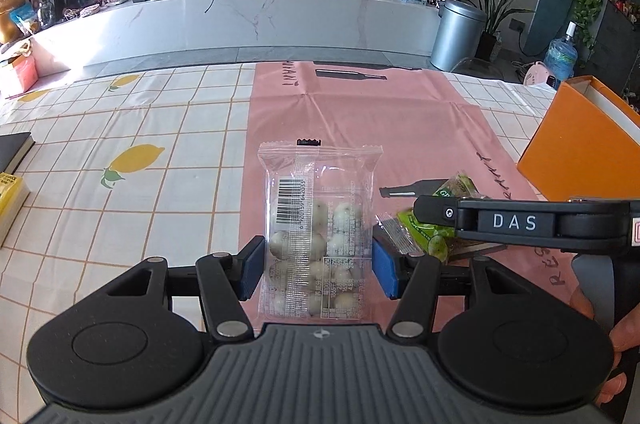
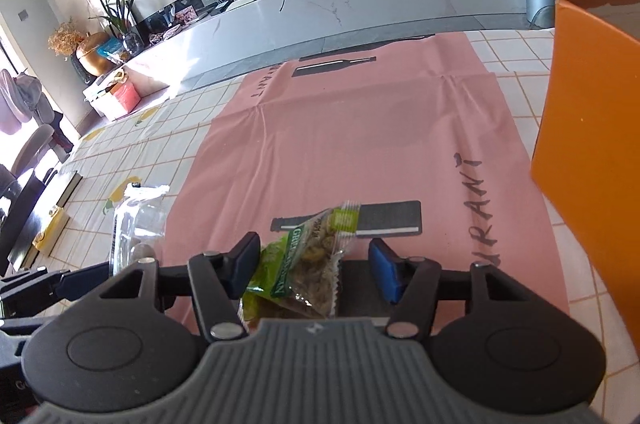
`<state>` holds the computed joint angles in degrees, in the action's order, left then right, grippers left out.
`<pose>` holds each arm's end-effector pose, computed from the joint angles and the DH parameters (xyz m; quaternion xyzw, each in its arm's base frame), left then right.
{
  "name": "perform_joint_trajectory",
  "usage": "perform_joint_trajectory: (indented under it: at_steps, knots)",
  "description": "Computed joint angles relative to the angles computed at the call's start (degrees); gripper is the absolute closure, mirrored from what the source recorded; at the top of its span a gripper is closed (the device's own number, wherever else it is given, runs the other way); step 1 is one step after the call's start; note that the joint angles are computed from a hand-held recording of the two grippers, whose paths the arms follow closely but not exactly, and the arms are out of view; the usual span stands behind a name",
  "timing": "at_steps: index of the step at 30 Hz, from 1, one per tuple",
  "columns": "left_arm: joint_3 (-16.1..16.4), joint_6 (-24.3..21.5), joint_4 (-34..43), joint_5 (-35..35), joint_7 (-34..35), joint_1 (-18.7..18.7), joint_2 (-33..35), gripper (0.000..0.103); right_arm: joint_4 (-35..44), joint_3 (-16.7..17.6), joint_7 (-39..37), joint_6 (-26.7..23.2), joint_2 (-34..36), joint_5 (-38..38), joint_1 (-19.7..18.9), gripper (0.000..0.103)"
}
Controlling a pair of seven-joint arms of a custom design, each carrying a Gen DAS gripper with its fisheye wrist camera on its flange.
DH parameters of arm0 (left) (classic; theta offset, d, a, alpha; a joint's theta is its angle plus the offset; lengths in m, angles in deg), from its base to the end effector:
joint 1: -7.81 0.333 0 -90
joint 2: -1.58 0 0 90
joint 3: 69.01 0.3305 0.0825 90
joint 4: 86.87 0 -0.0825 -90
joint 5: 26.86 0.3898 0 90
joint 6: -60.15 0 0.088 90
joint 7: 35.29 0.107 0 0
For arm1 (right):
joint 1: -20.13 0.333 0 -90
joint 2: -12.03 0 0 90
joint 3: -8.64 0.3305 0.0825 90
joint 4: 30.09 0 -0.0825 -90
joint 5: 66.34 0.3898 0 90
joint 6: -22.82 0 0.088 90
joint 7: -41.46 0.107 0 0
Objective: Organize snacks
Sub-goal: 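Grasp the green-labelled clear pack with the right tool while the left tool holds candies, then carry both candy packs over the orange box with both tools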
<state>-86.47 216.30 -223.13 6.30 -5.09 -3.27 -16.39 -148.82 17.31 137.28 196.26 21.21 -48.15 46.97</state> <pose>0.4195 -0.2629 0.5156 -0.6775 0.6318 -0.2896 0.2406 0.5271 0.3421 0.4571 -0.7141 0.5805 -0.0768 0.3837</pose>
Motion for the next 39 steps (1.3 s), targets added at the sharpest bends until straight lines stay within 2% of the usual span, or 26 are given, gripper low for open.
perform_joint_trajectory:
  at_steps: [1, 2, 3, 5, 8, 17, 28, 35, 39]
  knots:
    - [0.1, -0.2, -0.1, -0.6, 0.2, -0.4, -0.2, 0.039, -0.7, 1.2, -2.0, 0.0, -0.6, 1.9, -0.9, 0.050]
    - [0.1, -0.5, -0.3, -1.1, 0.3, -0.7, -0.4, 0.039, -0.9, 3.0, -5.4, -0.8, -1.1, 5.8, -2.3, 0.059]
    - [0.0, -0.9, -0.4, -1.7, 0.4, -1.1, -0.7, 0.039, -1.2, 3.2, -5.7, -1.8, -1.6, 6.4, -2.3, 0.067]
    - [-0.2, -1.5, -0.6, -2.3, 0.4, -1.6, -1.2, 0.039, -2.8, -0.1, -0.5, -1.1, -2.8, -0.9, 0.7, 0.068]
    - [-0.5, -2.7, -1.0, -3.4, 0.2, -2.3, -2.4, 0.039, -4.2, -0.8, 2.5, -2.1, -4.4, -3.9, 1.2, 0.072]
    - [-1.9, -6.2, -1.8, -5.9, -2.0, -4.6, -6.7, 0.039, -11.3, 0.5, 1.4, -3.9, -13.1, -3.1, 0.0, 0.076]
    - [-4.7, -10.7, 1.0, -7.0, -1.2, -8.4, -10.1, 0.039, -23.3, -1.8, -5.5, -7.1, -30.6, 6.3, 1.3, 0.076]
    - [-6.7, -15.0, 5.9, -6.6, 0.5, -10.9, -8.7, 0.039, -30.0, -2.2, -5.3, -11.5, -43.8, 5.5, -1.7, 0.076]
    - [-6.8, -13.3, 8.7, -6.3, 2.0, -12.1, -6.4, 0.039, -32.5, -3.3, -5.7, -14.5, -50.5, 4.5, -4.1, 0.076]
